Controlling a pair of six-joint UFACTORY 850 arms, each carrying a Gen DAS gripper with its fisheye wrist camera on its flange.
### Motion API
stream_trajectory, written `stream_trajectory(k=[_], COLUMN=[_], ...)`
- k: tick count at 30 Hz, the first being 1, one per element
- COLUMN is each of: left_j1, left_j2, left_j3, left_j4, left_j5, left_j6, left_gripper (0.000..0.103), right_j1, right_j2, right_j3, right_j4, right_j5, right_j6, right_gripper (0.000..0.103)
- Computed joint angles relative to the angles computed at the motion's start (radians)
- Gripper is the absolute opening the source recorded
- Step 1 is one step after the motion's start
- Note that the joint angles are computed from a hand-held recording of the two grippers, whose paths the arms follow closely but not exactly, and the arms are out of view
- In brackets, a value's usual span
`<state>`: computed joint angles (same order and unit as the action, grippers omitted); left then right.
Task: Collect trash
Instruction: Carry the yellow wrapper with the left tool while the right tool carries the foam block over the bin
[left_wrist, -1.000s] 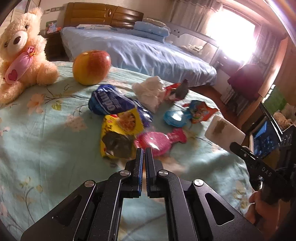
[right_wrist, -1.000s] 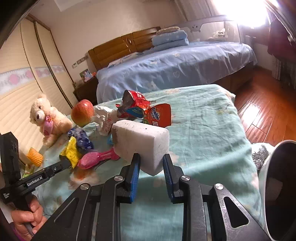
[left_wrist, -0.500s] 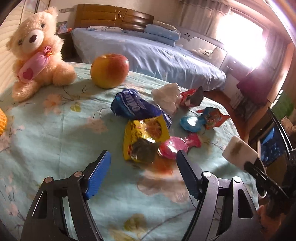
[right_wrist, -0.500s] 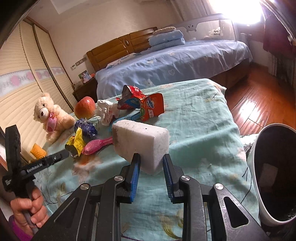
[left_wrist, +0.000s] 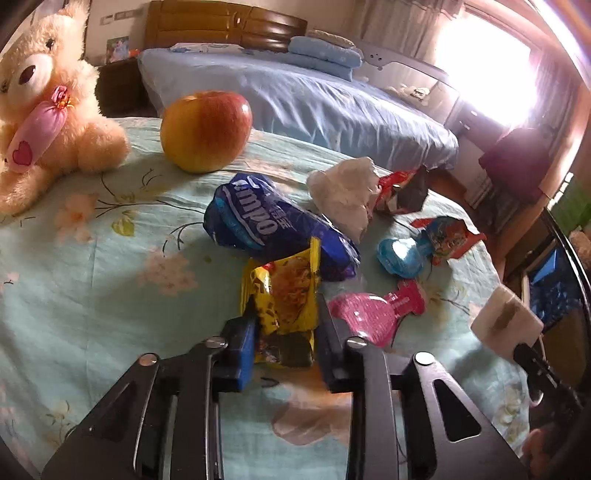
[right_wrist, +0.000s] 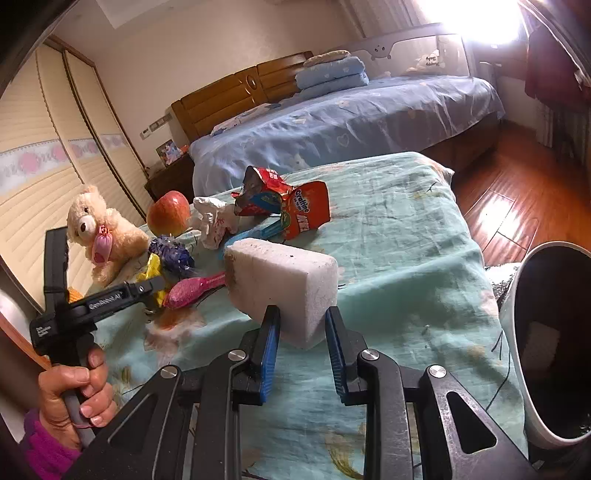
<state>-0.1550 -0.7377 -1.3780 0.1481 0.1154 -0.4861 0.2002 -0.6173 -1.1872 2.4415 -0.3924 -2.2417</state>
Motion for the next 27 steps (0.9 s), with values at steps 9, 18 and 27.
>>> stream_trajectory(k=[9,18,27], left_j1=[-0.03,-0.105,-0.191], left_j2=[0.096,0.125,0.099], left_j3=[0.123,0.142,0.094], left_j4=[0.068,0.27,0.493], left_j5=[0.07,0.086,0.076], left_j6=[-0.061,-0.217,-0.41], left_gripper=[0.021,0.021,0.021], right_j1=[-0.017,-0.05,-0.094], right_j2=[0.039,0.089,0.134], right_j3=[0.06,0.133,0.207], right_j4=[0.051,0.129,0.23], right_j5=[-0.038,-0.059,-0.07], right_j6=[-0.039,-0.106,-0.188], right_gripper=[0.025,0.025,0.025])
